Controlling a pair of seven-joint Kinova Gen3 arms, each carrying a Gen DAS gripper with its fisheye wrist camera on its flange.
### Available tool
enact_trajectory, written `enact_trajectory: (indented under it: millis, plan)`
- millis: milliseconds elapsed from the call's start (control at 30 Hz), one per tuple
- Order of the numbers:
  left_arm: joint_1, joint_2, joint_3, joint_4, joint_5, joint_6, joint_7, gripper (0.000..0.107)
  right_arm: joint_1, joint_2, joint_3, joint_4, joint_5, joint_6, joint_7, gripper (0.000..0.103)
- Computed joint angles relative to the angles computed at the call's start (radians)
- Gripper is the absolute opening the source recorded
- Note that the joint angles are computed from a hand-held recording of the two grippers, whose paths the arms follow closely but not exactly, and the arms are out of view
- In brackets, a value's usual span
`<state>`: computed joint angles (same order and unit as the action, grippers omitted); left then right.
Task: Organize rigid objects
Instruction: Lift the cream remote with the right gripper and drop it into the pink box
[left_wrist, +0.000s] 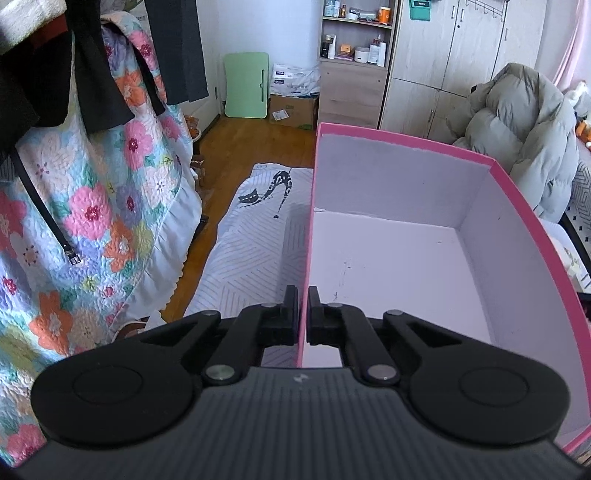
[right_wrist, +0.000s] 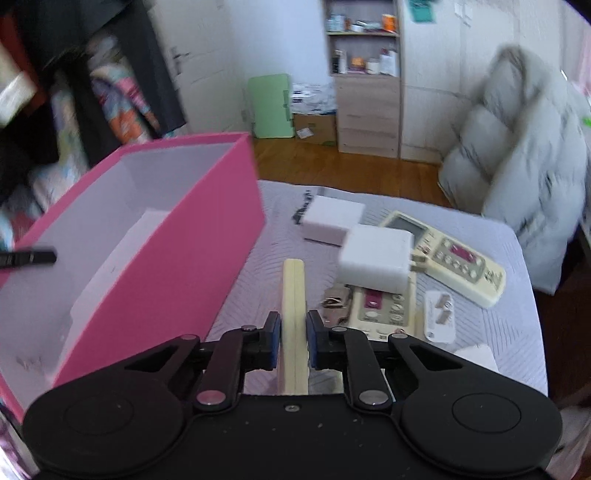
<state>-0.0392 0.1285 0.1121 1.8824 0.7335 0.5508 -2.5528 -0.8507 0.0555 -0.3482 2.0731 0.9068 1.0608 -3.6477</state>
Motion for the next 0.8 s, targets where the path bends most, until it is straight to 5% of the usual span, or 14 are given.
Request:
enact_trajectory:
  millis: [167,300,533,633,800]
  plan:
    - [-0.007,0.001,0.001,0.007,0.030,-0.001,-0.025,0.003,-0.058,0.091,-0.001,-0.097,0.015,0.110,0.116,0.019]
    - [-0.010,-0.002,0.004,0.018,0.054,-0.015,-0.070,0.003,-0.065,0.114,0.021,-0.119,-0.011,0.104,0.156,0.022]
    - [-0.012,-0.001,-0.004,0.012,0.058,0.004,-0.073,0.003,-0.096,0.137,0.062,-0.095,-0.003,0.110,0.084,0.020]
    - [-0.013,0.005,-0.005,0.008,0.067,0.005,-0.059,0.003,-0.143,0.126,0.049,-0.094,0.049,0.190,0.017,0.020]
    - [-0.008,0.002,0.002,0.024,0.100,-0.022,-0.045,0.004,-0.161,0.088,0.028,-0.174,0.125,0.313,0.095,0.020]
